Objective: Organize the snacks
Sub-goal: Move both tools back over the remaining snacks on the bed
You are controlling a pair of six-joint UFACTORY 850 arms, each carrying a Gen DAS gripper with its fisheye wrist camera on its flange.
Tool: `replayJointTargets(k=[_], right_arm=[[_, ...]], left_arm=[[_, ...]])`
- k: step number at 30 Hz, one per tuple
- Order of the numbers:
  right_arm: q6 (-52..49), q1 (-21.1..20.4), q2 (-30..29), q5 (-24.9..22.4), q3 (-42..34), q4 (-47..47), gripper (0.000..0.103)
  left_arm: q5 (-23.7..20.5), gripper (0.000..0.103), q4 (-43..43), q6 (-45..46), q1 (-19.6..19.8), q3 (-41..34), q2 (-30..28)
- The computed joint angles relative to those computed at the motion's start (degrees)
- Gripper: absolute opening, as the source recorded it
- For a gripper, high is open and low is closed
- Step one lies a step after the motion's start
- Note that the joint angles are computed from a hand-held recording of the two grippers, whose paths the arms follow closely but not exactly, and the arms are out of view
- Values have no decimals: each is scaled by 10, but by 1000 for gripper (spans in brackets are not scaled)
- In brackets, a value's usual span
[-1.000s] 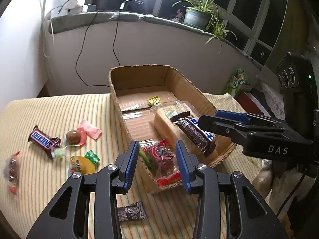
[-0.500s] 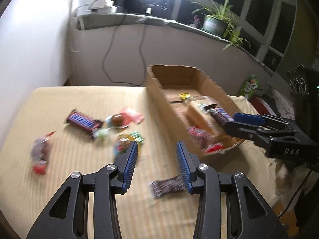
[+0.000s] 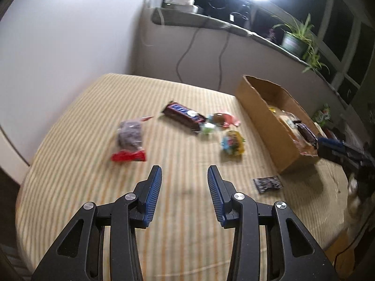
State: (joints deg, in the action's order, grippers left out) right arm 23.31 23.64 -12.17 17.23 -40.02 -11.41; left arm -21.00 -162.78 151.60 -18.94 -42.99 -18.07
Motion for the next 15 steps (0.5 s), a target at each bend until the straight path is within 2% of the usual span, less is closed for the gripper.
replayJointTargets(k=[3, 5, 8, 12, 15], right_arm=[[41, 13, -10, -6, -1, -56, 65], [42, 20, -18, -11, -3, -58, 54], [121, 23, -36, -7, -7, -134, 46], [178, 26, -60, -6, -16, -180, 43], [175, 31, -68, -9, -19, -164, 43]], left_arm=[[-7, 39, 5, -9, 13, 8, 2], [-10, 40, 8, -14, 18, 11, 2], [-13, 44, 19, -30, 26, 12, 1], [-16, 44, 35, -47, 36, 14, -1], [-18, 48, 46, -58, 42, 13, -4]])
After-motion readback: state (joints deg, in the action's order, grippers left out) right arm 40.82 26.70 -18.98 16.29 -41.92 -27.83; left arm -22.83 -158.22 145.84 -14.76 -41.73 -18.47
